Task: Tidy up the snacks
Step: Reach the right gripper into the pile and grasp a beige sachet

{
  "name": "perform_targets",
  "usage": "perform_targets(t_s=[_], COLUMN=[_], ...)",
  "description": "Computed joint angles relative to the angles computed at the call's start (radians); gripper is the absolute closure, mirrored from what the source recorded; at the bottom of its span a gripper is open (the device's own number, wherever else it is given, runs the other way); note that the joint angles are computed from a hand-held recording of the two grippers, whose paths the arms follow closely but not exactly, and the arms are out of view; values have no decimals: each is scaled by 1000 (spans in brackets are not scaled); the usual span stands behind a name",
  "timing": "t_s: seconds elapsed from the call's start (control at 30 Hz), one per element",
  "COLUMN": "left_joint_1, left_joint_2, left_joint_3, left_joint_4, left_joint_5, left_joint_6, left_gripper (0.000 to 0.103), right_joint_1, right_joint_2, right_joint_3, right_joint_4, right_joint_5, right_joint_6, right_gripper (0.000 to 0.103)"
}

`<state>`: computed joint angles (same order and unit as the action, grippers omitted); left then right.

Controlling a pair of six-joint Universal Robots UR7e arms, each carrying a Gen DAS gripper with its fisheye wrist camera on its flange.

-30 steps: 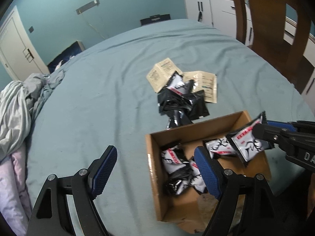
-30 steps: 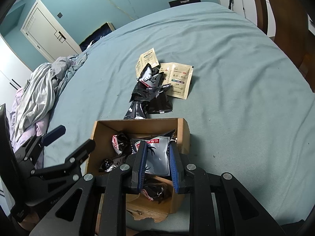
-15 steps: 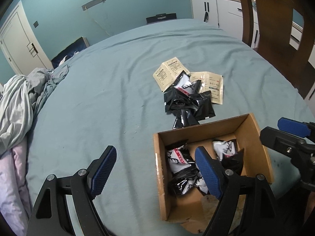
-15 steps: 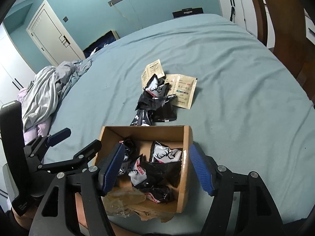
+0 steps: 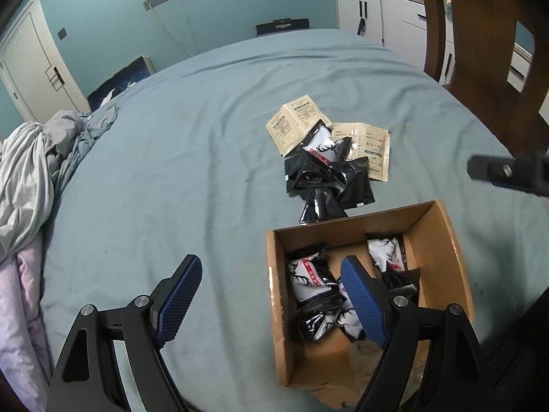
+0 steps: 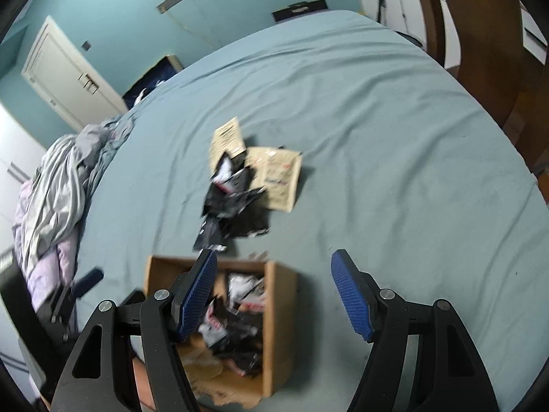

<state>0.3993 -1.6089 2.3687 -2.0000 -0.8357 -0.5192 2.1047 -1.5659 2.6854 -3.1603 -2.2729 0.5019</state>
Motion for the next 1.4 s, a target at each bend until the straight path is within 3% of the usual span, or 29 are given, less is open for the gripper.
perform_targets(t_s=[0.3, 0.6, 0.83, 1.0, 1.27, 1.4], left_joint_1=[19, 83, 142, 179, 191, 196], left_joint_2=[24, 55, 76, 95, 109, 120], left_joint_3=[-16, -55, -87, -106, -111, -112], left_joint_4=[-13, -40, -54, -70, -70, -75], left_joint_5=[-1, -37, -71, -109, -119, -114], left_joint_6=[28, 50, 52, 52, 46, 42], left_gripper=[19, 19, 19, 19, 19, 19], right_joint_1=[-183, -242, -278, -298, -353, -352], right_joint_2=[-55, -23, 101, 188, 348, 385], right_joint_3=[-50, -122, -188, -243, -322, -362], right_joint_4=[108, 129, 155, 109, -2, 25], right_joint_5=[116, 108, 113, 140, 215, 197], right_joint_6=[-28, -87, -125, -204, -301, -339], right_gripper=[35, 35, 35, 35, 35, 35])
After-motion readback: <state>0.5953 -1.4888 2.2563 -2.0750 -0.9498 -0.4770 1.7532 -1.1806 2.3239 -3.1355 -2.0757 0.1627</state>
